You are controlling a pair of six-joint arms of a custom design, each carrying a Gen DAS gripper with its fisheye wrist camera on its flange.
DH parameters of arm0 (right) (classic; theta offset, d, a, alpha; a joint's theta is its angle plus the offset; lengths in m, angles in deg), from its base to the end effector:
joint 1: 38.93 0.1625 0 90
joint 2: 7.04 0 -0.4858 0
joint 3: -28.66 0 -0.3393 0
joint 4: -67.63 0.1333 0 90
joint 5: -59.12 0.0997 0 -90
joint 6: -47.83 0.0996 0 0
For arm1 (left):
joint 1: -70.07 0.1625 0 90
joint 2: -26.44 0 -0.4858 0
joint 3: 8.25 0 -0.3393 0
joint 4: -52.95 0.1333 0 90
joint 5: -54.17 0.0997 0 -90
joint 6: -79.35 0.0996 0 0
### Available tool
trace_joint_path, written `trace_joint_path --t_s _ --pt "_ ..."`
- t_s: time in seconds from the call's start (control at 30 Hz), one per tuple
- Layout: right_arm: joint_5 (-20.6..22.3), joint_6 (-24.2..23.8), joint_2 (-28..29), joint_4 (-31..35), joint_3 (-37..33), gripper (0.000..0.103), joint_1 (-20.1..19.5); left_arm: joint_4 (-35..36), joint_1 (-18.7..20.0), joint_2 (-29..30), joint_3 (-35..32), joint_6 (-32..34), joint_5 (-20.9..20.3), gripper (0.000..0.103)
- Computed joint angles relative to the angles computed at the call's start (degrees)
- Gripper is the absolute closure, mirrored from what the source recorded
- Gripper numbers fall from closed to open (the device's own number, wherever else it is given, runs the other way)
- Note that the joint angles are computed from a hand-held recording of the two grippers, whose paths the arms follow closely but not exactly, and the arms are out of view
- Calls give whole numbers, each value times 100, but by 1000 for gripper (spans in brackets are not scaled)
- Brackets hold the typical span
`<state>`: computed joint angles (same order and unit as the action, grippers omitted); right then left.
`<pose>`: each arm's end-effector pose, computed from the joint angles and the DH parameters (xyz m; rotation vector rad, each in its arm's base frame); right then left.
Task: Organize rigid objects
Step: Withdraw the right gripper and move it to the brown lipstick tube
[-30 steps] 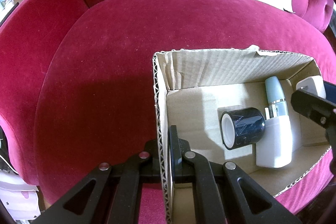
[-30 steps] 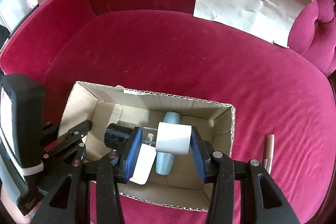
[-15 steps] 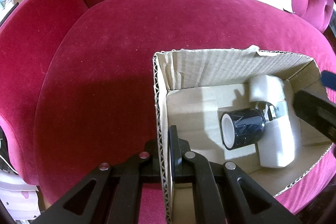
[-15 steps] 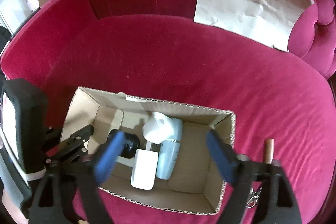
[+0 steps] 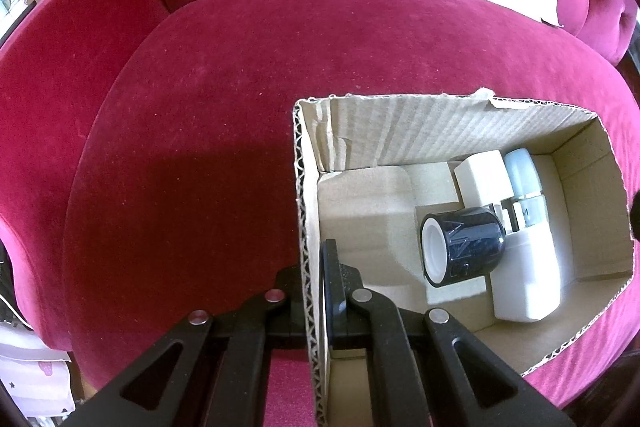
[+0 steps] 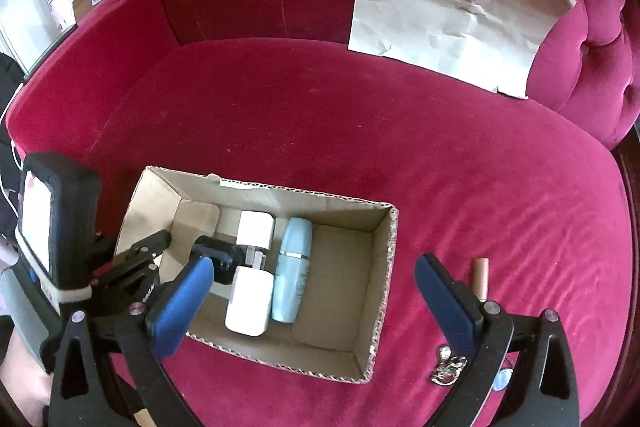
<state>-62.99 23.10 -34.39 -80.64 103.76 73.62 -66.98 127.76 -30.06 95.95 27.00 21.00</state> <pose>0.3707 -0.6831 0.0698 0.9681 -2.3814 0.2225 -0.1241 -0.6016 0.2343 -0.1958 2.1581 -0.5371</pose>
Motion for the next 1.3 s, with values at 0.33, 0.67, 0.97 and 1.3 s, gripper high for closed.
trace_joint_path --t_s 0.33,0.67,0.97,1.3 --pt "-219 -172 -218 -142 48 1 -46 15 4 6 9 -3 24 99" --pt "-361 -119 -345 -234 -94 1 -318 38 -3 24 8 -13 30 99" --pt "-586 -232 -284 -481 -199 1 -578 38 5 31 -2 2 41 99" --pt "-748 -119 -191 -429 -257 1 -808 25 -2 47 10 7 53 99"
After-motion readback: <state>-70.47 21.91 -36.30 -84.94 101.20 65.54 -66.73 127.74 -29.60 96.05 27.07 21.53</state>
